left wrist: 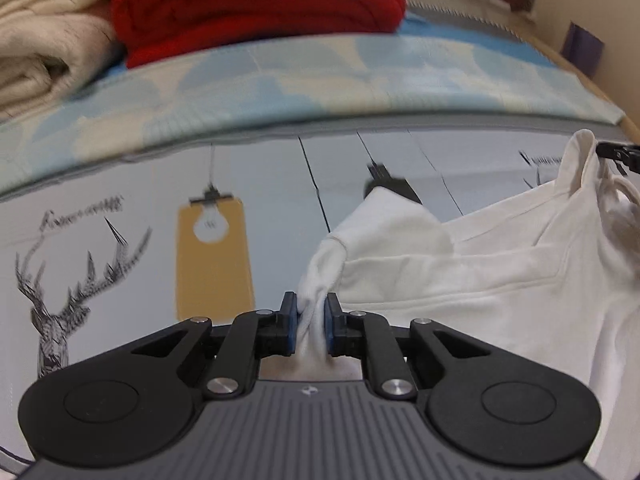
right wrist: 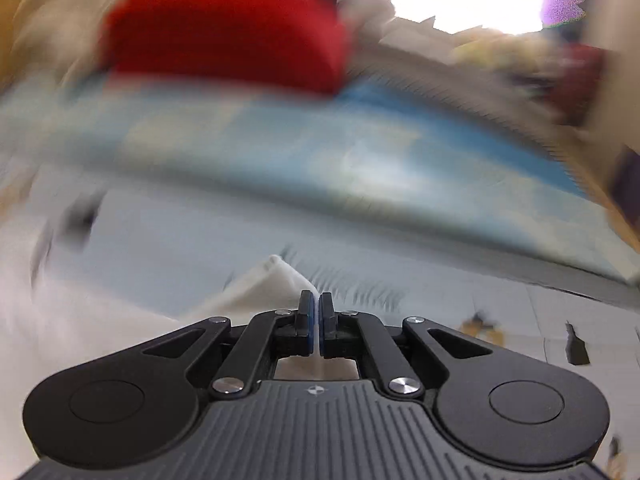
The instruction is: Fold small clothes
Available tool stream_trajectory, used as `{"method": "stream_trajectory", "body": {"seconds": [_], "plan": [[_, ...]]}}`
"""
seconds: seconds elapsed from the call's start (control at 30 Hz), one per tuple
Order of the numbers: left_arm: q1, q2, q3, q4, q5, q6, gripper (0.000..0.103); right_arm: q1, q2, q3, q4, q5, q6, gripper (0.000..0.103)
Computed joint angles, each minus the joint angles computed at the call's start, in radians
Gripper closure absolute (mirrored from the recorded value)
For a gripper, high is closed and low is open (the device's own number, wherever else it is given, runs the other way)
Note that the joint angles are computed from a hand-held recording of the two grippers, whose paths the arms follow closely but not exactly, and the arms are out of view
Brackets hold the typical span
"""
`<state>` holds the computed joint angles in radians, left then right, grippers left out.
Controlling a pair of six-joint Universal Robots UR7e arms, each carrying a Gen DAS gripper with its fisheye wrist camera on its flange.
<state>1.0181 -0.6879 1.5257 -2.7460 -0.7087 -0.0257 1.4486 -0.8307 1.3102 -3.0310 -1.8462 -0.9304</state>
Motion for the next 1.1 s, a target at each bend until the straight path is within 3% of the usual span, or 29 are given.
{"method": "stream_trajectory", "body": {"seconds": [0.03, 0.13, 0.17, 0.23, 0.33, 0.37, 0.4, 0.47, 0.53, 0.57, 0.63, 0.67, 0.73, 0.83, 0.9, 0.93, 1.0, 1.03, 1.1], "plan": [[0.000, 0.001, 0.000, -0.017, 0.006, -0.004, 0.084, 0.000, -0.001, 0.000, -0.004, 0.012, 0.017, 0.100], [-0.003, 0.000, -0.001, -0.045, 0.009, 0.002, 0.080, 0.007, 0.014, 0.012, -0.092, -0.039, -0.057, 0.100], [-0.005, 0.000, -0.003, -0.038, 0.015, 0.005, 0.079, 0.004, 0.007, 0.011, -0.064, -0.044, -0.042, 0.100], [-0.001, -0.005, -0.019, 0.046, 0.009, -0.035, 0.058, -0.004, -0.011, 0.001, 0.043, -0.060, 0.011, 0.094], [0.012, -0.010, -0.040, 0.192, -0.013, -0.120, 0.054, -0.015, -0.033, 0.000, 0.180, -0.083, 0.037, 0.087], [0.019, -0.010, -0.051, 0.247, -0.037, -0.145, 0.054, -0.016, -0.033, 0.001, 0.204, -0.096, 0.038, 0.079], [0.023, -0.008, -0.055, 0.274, -0.045, -0.155, 0.055, -0.017, -0.032, -0.005, 0.249, -0.114, 0.045, 0.064], [0.018, 0.004, -0.056, 0.292, -0.012, -0.144, 0.068, -0.019, -0.023, -0.011, 0.284, -0.129, 0.039, 0.054], [0.012, 0.015, -0.058, 0.257, -0.001, -0.114, 0.095, -0.015, -0.005, -0.003, 0.249, -0.169, 0.001, 0.054], [0.006, 0.026, -0.059, 0.226, 0.022, -0.093, 0.096, -0.012, 0.004, -0.004, 0.235, -0.195, -0.010, 0.055], [-0.003, 0.056, -0.067, 0.136, 0.081, -0.025, 0.098, -0.016, 0.008, -0.008, 0.231, -0.187, 0.018, 0.065], [-0.005, 0.072, -0.073, 0.073, 0.103, 0.016, 0.098, -0.017, 0.008, -0.012, 0.234, -0.182, 0.033, 0.084], [-0.006, 0.098, -0.085, -0.080, 0.120, 0.097, 0.101, -0.019, 0.009, -0.012, 0.213, -0.179, 0.031, 0.096], [-0.017, 0.160, -0.147, -0.320, 0.186, 0.238, 0.103, -0.018, 0.029, -0.007, 0.071, -0.219, 0.013, 0.098], [-0.021, 0.158, -0.160, -0.314, 0.202, 0.196, 0.101, -0.020, 0.034, -0.007, 0.020, -0.222, 0.056, 0.097], [-0.022, 0.143, -0.153, -0.264, 0.191, 0.141, 0.100, -0.023, 0.025, -0.007, 0.049, -0.207, 0.084, 0.095], [-0.027, 0.101, -0.125, -0.165, 0.112, 0.062, 0.100, -0.035, -0.013, -0.016, 0.205, -0.142, 0.175, 0.077], [-0.031, 0.089, -0.114, -0.144, 0.066, 0.066, 0.099, -0.040, -0.035, -0.009, 0.248, -0.100, 0.181, 0.075], [-0.034, 0.066, -0.099, -0.072, -0.031, 0.051, 0.099, -0.052, -0.074, 0.007, 0.217, -0.016, 0.172, 0.075]]}}
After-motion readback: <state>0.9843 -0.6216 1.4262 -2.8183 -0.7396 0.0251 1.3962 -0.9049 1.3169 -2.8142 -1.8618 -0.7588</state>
